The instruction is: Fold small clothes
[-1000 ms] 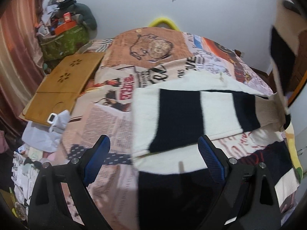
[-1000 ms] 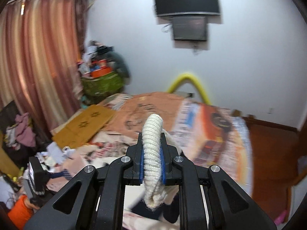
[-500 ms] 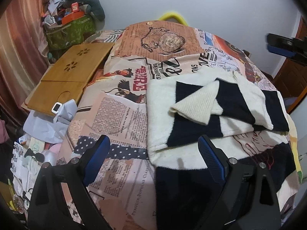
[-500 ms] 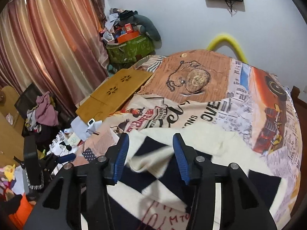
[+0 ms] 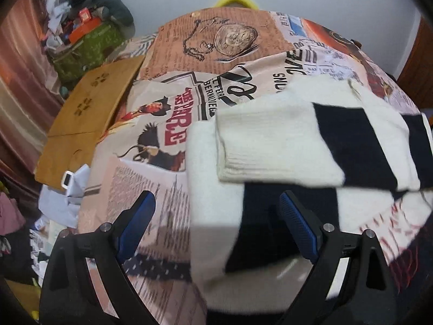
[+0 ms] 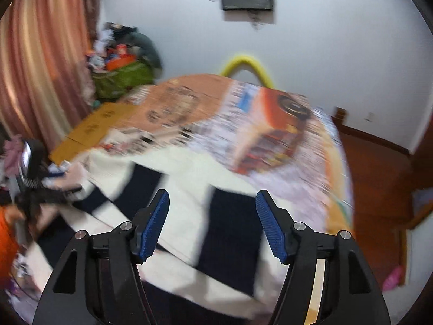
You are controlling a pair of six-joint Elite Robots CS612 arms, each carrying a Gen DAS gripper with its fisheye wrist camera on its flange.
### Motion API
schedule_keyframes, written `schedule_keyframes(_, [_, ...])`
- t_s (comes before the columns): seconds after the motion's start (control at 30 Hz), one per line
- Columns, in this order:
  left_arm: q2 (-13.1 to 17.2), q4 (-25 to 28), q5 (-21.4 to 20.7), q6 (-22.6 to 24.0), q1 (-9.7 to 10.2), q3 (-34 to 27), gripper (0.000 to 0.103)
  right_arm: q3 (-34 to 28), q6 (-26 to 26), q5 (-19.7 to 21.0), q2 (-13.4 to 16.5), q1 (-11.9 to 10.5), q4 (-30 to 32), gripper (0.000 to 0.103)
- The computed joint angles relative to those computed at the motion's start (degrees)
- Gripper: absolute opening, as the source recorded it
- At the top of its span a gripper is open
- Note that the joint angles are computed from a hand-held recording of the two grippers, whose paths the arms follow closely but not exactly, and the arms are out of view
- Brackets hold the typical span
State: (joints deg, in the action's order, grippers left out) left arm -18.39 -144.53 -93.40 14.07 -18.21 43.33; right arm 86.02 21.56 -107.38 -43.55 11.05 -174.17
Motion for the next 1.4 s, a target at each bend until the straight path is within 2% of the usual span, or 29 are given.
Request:
schedule_keyframes(0.13, [3.9, 7.5, -5.2, -5.3, 0.83, -8.3, 0.093, 4.6, 4.5, -1.7, -1.2, -0.5, 0.8, 0.063])
schedule_keyframes(0.2, [5.4, 10.6, -6.9, -7.2, 1.0, -11.4, 0.081, 5.9, 7.1, -2.0, -1.3, -0.6, 1.3, 0.063])
schedule_keyframes(0.23, [6.1, 12.5, -7.6, -7.4, 1.0, -13.0, 0.068, 6.5, 8.4, -1.9, -1.5, -0.7, 1.5, 0.063])
schedule_keyframes(0.27, [6.8, 14.4, -7.4, -7.4, 0.87, -14.3, 0.061, 7.0, 9.5, -1.3, -1.5, -0.8, 1.4, 0.063])
schedule_keyframes(0.33, [6.7, 13.5, -6.4, -7.5, 0.52, -13.8, 0.055, 8.4, 11.9, 0.2, -1.4, -1.2, 0.5, 0.063])
schedule_keyframes(0.4, [5.6, 10.0, -5.1, -7.1, 0.12, -11.1, 0.045, 8.8, 13.6, 1.3, -1.4, -1.4, 0.8, 0.063])
schedule_keyframes(0.47, [4.6, 7.4, -2.7, -6.3, -0.31, -8.9, 0.026, 9.6, 14.2, 2.2, -1.4, -1.5, -0.1, 0.063])
schedule_keyframes(0.57, [3.5, 4.9, -1.0, -5.8, -0.69, -7.0, 0.015, 10.0, 14.0, 3.9, -1.2, -1.6, -0.3, 0.063])
schedule_keyframes(0.8, [-0.5, -2.7, -4.9, -6.9, -0.15, -1.3, 0.01, 7.7, 11.5, 7.2, 0.2, -1.7, 2.5, 0.063])
schedule_keyframes(0.87, [-2.0, -6.2, -5.7, -7.2, 0.04, 1.0, 0.0, 6.5, 10.6, 7.6, 0.6, -1.7, 3.6, 0.063])
schedule_keyframes(1.0, [-4.6, -13.2, -6.4, -8.4, 0.79, 4.6, 0.0, 5.2, 8.5, 6.9, 1.2, -1.3, 3.4, 0.063])
schedule_keyframes(1.07, [-5.0, -13.9, -6.3, -8.3, 1.13, 4.8, 0.0, 4.5, 7.8, 6.3, 1.3, -1.1, 4.1, 0.063])
schedule_keyframes(1.17, [-4.6, -9.4, -9.1, -7.3, 2.02, 3.5, 0.0, 4.2, 7.6, 5.9, 1.4, -0.9, 4.5, 0.063])
schedule_keyframes(1.23, [-4.5, -7.2, -9.3, -6.4, 2.13, 3.6, 0.001, 4.5, 8.1, 5.8, 1.2, -0.8, 4.1, 0.063])
schedule_keyframes(1.3, [-3.7, -3.2, -9.8, -5.7, 2.11, 2.6, 0.007, 4.9, 8.7, 6.0, 1.1, -0.8, 3.8, 0.063])
schedule_keyframes(1.37, [-2.8, 0.3, -11.7, -6.0, 2.17, 1.4, 0.021, 4.8, 9.0, 6.3, 1.0, -0.8, 4.0, 0.063])
schedule_keyframes(1.4, [-1.6, 3.6, -13.5, -6.5, 2.23, -0.7, 0.025, 4.8, 8.9, 6.3, 1.0, -0.8, 4.2, 0.063])
